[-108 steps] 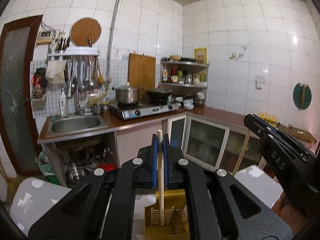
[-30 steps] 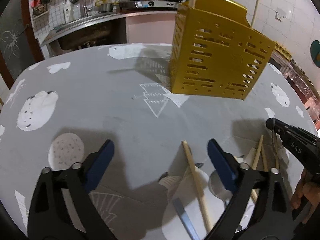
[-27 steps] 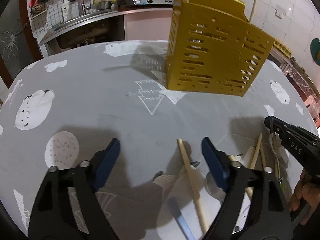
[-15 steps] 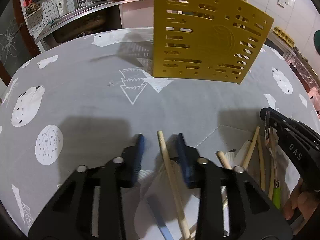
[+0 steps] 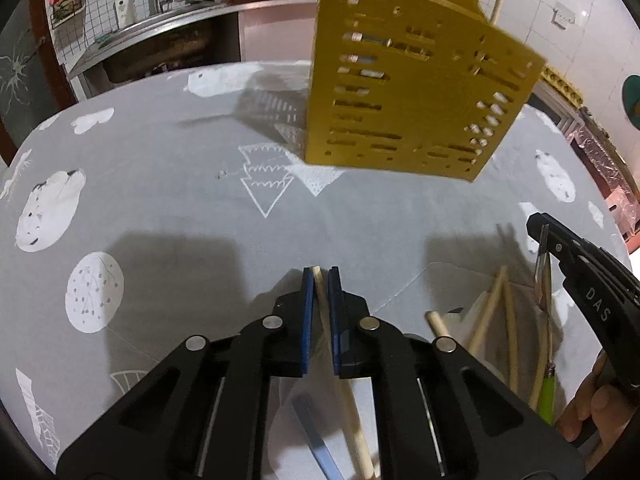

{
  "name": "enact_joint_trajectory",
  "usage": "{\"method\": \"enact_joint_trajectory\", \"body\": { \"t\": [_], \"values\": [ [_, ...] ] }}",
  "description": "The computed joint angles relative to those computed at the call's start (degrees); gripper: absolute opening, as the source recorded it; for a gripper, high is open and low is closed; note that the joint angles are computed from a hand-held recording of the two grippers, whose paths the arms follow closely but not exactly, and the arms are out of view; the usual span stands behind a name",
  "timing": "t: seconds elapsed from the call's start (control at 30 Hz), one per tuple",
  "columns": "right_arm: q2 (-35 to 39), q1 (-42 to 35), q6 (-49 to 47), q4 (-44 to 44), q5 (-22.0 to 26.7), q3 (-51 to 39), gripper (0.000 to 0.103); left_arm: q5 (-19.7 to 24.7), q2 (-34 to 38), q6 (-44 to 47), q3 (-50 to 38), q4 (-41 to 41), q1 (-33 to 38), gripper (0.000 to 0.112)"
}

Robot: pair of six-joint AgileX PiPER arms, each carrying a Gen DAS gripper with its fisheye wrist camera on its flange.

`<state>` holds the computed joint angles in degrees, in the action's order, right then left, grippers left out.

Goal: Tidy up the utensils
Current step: 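Close the left tool on a chopstick while the right tool grasps another chopstick, then lift both chopsticks and carry them toward the yellow holder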

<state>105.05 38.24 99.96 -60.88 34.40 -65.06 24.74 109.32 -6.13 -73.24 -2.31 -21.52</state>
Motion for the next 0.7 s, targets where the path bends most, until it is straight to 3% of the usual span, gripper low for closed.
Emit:
{"method": "enact_joint_trajectory", "body": {
  "t": [0.4,0.53,0.7],
  "values": [
    [-8.2,6.4,6.3,-6.9,8.7,3.5,0.008,-9.7,-16.4,-9.6,12.7,9.7,-1.6,0.003],
    [-11.4,8.7,6.8,-7.9,12.0,4.5,0.008,-12.0,-21.7,-18.7,16.1,18.6,-3.1,0.003],
    [-15.2,12.6,6.5,-9.2,17.5,4.3,0.007,-14.0,-28.8,-24.5,19.4,23.5,-3.4,0.003]
  ]
}}
